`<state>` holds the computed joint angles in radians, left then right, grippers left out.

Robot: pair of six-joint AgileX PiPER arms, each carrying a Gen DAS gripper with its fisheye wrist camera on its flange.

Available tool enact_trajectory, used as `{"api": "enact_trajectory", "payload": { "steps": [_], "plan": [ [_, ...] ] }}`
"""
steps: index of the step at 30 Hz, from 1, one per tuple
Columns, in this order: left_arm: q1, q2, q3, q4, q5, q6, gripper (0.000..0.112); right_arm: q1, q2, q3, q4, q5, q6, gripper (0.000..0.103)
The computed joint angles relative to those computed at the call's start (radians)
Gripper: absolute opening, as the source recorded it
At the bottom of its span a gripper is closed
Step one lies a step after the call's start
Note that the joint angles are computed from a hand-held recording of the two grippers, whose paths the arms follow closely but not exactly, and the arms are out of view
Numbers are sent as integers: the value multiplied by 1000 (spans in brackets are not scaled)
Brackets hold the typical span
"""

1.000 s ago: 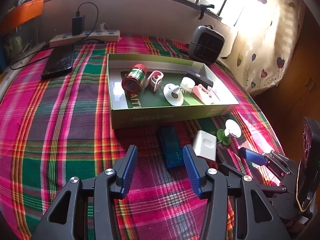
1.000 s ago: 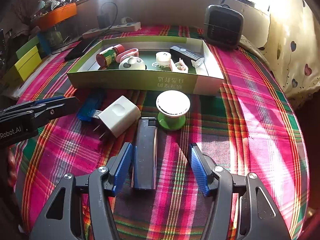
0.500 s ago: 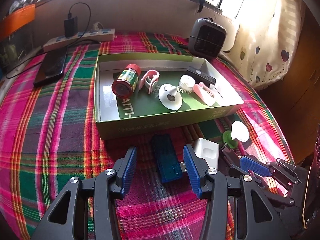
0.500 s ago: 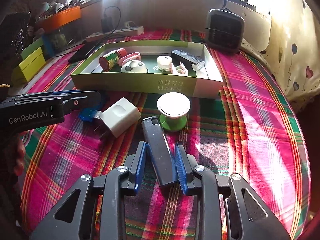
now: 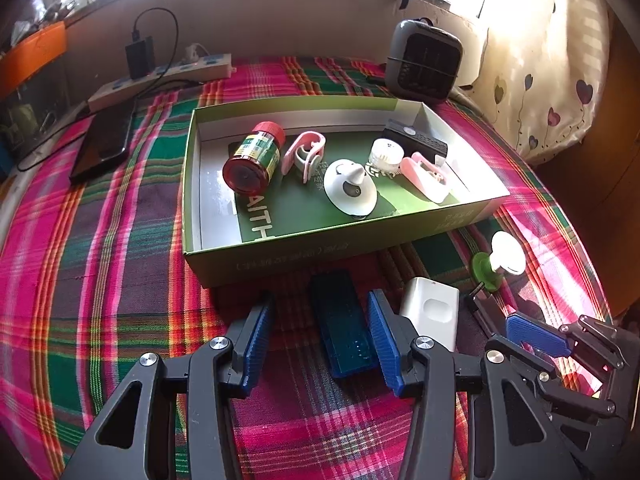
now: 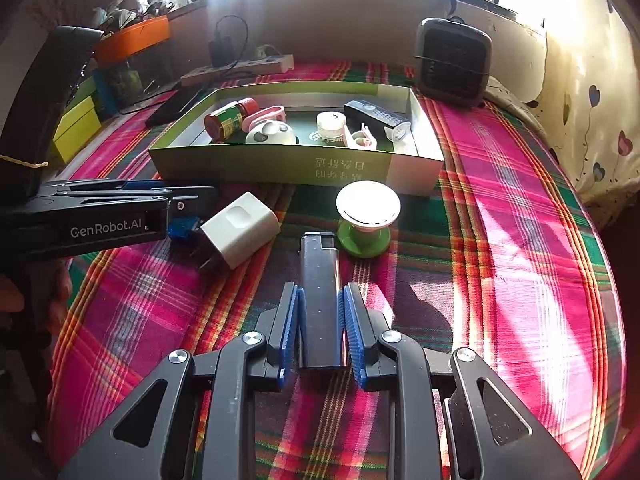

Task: Organize rigid objects
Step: 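Close the left gripper on the blue USB stick while the right gripper grasps the black lighter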

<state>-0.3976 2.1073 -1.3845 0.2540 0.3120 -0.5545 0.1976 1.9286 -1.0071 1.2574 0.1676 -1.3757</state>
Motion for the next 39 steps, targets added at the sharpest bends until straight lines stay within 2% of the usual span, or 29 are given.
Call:
{"api": "enact_trajectory", "payload": {
  "steps": [4,8,17,34,39],
  "plan": [
    [-1,-1,2,6,-1,-7,46,-7,2,-3,11,13,-13,24],
    [-17,-1,3,131,26,-120,32,-15,2,-3,30,29,-33,24],
    [-13,-15,32,192,9,-185,23,-24,4,-4,49,46,-53,24],
    [-25,-39,82,313,-34,-319,21,-26,4,-6,47,45,-52,24],
    [-28,-49,93,350,-43,-357,21,-28,-5,5,104,48,-114,24]
  ]
}}
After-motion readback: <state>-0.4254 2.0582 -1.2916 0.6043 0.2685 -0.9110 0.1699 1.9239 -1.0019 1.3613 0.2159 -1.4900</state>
